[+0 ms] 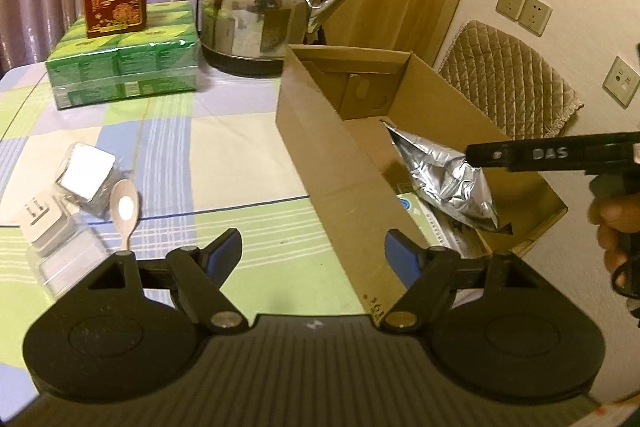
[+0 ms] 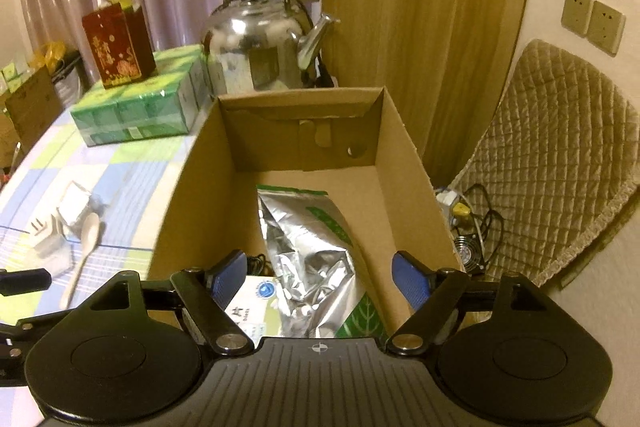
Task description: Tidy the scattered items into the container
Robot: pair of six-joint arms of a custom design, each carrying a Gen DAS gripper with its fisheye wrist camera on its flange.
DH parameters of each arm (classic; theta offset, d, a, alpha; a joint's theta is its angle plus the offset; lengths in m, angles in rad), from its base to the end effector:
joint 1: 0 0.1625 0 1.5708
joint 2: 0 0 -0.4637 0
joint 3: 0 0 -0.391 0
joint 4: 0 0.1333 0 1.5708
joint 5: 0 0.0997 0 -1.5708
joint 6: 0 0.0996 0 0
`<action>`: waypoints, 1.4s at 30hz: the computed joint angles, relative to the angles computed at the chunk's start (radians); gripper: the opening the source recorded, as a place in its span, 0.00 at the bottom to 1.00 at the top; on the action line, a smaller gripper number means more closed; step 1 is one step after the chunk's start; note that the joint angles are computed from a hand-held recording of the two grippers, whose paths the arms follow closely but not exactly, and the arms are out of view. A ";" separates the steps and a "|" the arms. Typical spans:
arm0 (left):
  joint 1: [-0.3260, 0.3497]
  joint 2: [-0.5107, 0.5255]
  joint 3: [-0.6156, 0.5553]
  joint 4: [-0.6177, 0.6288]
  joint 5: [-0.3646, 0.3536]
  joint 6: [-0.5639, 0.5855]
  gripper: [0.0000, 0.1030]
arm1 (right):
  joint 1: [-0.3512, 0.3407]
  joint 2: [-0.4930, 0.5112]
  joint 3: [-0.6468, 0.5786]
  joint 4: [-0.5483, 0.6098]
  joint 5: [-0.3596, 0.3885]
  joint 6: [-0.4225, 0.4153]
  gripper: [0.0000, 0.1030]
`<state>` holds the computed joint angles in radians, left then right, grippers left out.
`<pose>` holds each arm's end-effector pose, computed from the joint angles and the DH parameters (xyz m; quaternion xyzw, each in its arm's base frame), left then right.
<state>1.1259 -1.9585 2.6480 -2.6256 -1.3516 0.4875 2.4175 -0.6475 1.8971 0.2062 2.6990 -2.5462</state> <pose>0.0305 -0.2962 0.2879 0.4216 0.8821 -0.1782 0.1114 0.3277 -0.2320 0.0174 0.0753 -0.8409 0.3889 0.3689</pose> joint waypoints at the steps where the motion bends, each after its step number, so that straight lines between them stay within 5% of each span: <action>1: 0.008 -0.011 -0.005 0.011 0.000 0.005 0.73 | 0.014 0.006 -0.007 0.014 0.000 0.021 0.75; 10: 0.120 -0.109 -0.061 0.096 0.001 0.082 0.76 | 0.144 0.065 -0.089 0.048 -0.015 0.091 0.90; 20: 0.339 -0.150 -0.170 0.127 -0.014 0.254 0.87 | 0.232 0.168 -0.219 0.095 -0.083 0.098 0.98; 30: 0.474 -0.170 -0.235 0.102 -0.014 0.405 0.99 | 0.288 0.242 -0.320 0.160 -0.121 0.113 0.98; 42: 0.609 -0.146 -0.288 0.070 -0.063 0.497 0.99 | 0.309 0.314 -0.408 0.215 -0.181 0.108 0.98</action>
